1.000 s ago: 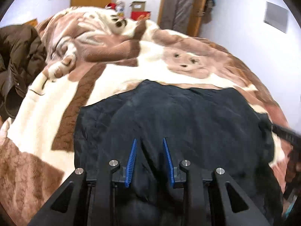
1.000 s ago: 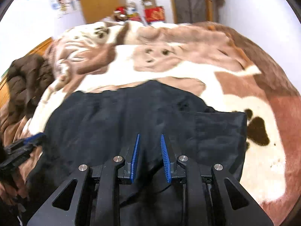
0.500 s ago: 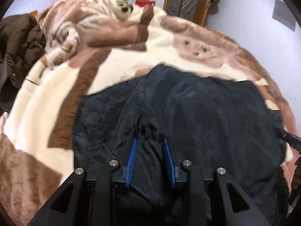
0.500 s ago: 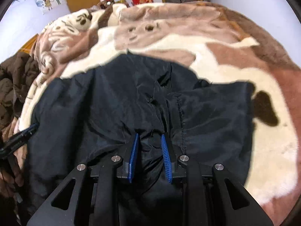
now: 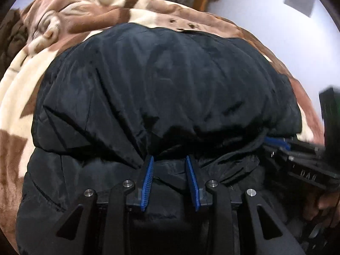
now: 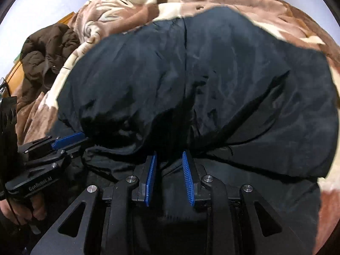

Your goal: Fold large clothes

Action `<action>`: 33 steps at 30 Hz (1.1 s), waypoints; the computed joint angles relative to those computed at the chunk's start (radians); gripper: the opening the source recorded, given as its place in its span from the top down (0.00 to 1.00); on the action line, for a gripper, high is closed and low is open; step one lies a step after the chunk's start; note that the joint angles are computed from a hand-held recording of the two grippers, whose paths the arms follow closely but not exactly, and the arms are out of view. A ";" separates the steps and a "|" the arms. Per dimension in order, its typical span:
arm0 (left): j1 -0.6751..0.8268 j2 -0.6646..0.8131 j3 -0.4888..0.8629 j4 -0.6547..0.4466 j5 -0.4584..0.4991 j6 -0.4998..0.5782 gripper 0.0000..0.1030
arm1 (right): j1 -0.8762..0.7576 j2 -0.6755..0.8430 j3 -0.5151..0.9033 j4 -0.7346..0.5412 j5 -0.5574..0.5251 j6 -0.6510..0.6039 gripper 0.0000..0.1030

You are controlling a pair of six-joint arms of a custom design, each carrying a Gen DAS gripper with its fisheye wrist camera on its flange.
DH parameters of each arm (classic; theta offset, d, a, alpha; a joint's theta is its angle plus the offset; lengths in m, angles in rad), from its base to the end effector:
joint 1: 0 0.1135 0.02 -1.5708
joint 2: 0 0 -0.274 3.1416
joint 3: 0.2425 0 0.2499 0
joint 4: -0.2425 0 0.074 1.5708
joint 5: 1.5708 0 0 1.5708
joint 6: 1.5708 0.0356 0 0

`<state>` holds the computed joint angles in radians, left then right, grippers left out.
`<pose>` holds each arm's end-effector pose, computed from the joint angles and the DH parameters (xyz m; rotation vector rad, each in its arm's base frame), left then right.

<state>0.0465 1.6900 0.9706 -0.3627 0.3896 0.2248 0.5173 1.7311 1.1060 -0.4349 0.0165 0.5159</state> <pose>0.3251 0.0016 0.1764 0.3558 2.5562 -0.4170 0.3038 0.1722 0.1951 0.0039 2.6708 0.3253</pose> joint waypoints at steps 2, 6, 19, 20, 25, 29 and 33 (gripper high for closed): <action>-0.010 0.016 0.002 0.032 -0.037 -0.008 0.68 | 0.000 0.030 0.002 0.023 0.005 0.008 0.76; -0.014 0.053 0.004 0.072 -0.054 -0.035 0.70 | -0.011 0.034 -0.027 0.072 -0.003 0.004 0.76; 0.007 -0.024 0.043 -0.067 -0.062 -0.025 0.56 | 0.008 -0.114 -0.013 -0.057 0.054 -0.031 0.72; 0.017 -0.045 0.036 -0.078 -0.055 -0.015 0.55 | 0.010 -0.165 -0.028 -0.058 0.068 -0.041 0.72; 0.089 -0.111 0.062 -0.091 0.007 0.004 0.54 | -0.060 -0.228 -0.017 -0.041 0.101 -0.088 0.72; 0.082 -0.023 0.147 -0.012 -0.058 -0.058 0.53 | -0.171 -0.135 0.038 -0.022 0.079 -0.102 0.72; 0.091 0.130 0.230 -0.011 -0.069 -0.088 0.53 | -0.215 -0.056 0.049 -0.002 0.025 -0.115 0.71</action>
<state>0.1376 1.8197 1.2003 -0.3739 0.3203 0.1364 0.3026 1.6749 1.1546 -0.4365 0.0411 0.4013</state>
